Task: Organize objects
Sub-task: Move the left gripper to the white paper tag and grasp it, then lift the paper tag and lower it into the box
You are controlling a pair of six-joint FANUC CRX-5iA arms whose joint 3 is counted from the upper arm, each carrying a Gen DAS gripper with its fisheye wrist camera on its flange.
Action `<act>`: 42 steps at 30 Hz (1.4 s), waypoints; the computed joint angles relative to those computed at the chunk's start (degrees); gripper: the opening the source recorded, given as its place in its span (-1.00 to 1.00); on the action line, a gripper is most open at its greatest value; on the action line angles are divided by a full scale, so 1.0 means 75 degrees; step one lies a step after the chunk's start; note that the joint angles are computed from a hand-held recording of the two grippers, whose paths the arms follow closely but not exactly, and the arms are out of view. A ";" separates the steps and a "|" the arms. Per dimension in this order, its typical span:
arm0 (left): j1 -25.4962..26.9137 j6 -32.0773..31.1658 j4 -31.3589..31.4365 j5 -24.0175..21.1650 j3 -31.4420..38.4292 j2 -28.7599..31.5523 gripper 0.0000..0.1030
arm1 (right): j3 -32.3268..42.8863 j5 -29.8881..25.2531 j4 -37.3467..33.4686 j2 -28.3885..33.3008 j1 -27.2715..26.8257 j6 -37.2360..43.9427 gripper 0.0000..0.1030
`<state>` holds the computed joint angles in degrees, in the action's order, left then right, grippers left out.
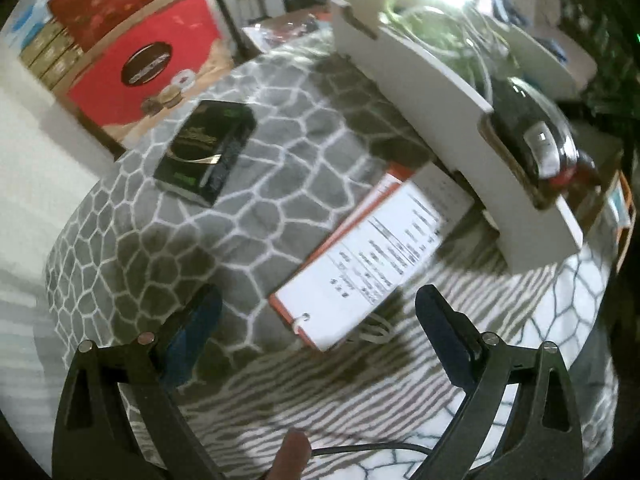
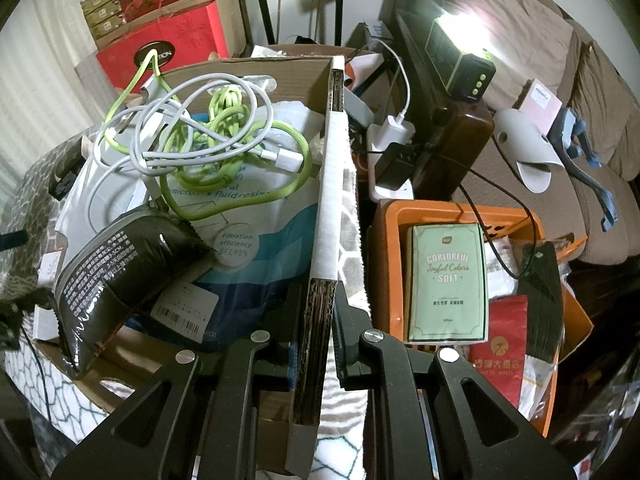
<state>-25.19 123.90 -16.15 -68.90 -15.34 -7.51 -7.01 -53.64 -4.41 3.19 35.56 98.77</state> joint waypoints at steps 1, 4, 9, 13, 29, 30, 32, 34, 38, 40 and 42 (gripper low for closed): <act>0.0013 -0.0089 0.0033 0.0045 -0.0009 0.0023 0.88 | 0.0003 -0.0003 0.0003 0.0001 0.0004 -0.0004 -0.75; 0.0208 -0.0459 0.0296 0.0168 -0.0035 0.0125 0.88 | 0.0005 -0.0008 0.0010 0.0003 0.0007 -0.0008 -0.75; 0.0444 -0.0600 0.0462 0.0160 0.0060 0.0376 0.88 | 0.0001 -0.0004 0.0008 0.0001 0.0005 -0.0007 -0.75; 0.0484 -0.0349 0.0415 0.0284 0.0056 0.0408 0.90 | 0.0007 -0.0006 0.0008 0.0004 0.0008 -0.0007 -0.74; 0.1224 0.0596 0.0885 0.0841 -0.0067 0.0402 0.59 | 0.0003 -0.0005 0.0018 0.0007 0.0015 -0.0010 -0.72; 0.1219 0.0754 0.0850 0.0842 -0.0058 0.0353 0.35 | -0.0004 0.0002 0.0026 0.0006 0.0015 -0.0011 -0.72; 0.1380 0.0849 0.1041 0.0996 -0.0202 0.0162 0.05 | 0.0004 -0.0001 0.0023 0.0009 0.0017 -0.0010 -0.72; 0.1657 0.0777 0.1470 0.1316 -0.0505 -0.0083 -0.05 | 0.0004 -0.0002 0.0027 0.0007 0.0019 -0.0012 -0.72; 0.2086 0.0695 0.1987 0.1815 -0.1021 -0.0545 -0.12 | 0.0000 0.0000 0.0033 0.0011 0.0020 -0.0010 -0.72; 0.2354 0.0494 0.2413 0.2086 -0.1344 -0.0790 -0.14 | -0.0001 0.0002 0.0031 0.0011 0.0023 -0.0014 -0.72; 0.2663 0.0199 0.3008 0.2457 -0.1775 -0.1125 -0.14 | -0.0006 0.0006 0.0044 0.0009 0.0025 -0.0017 -0.72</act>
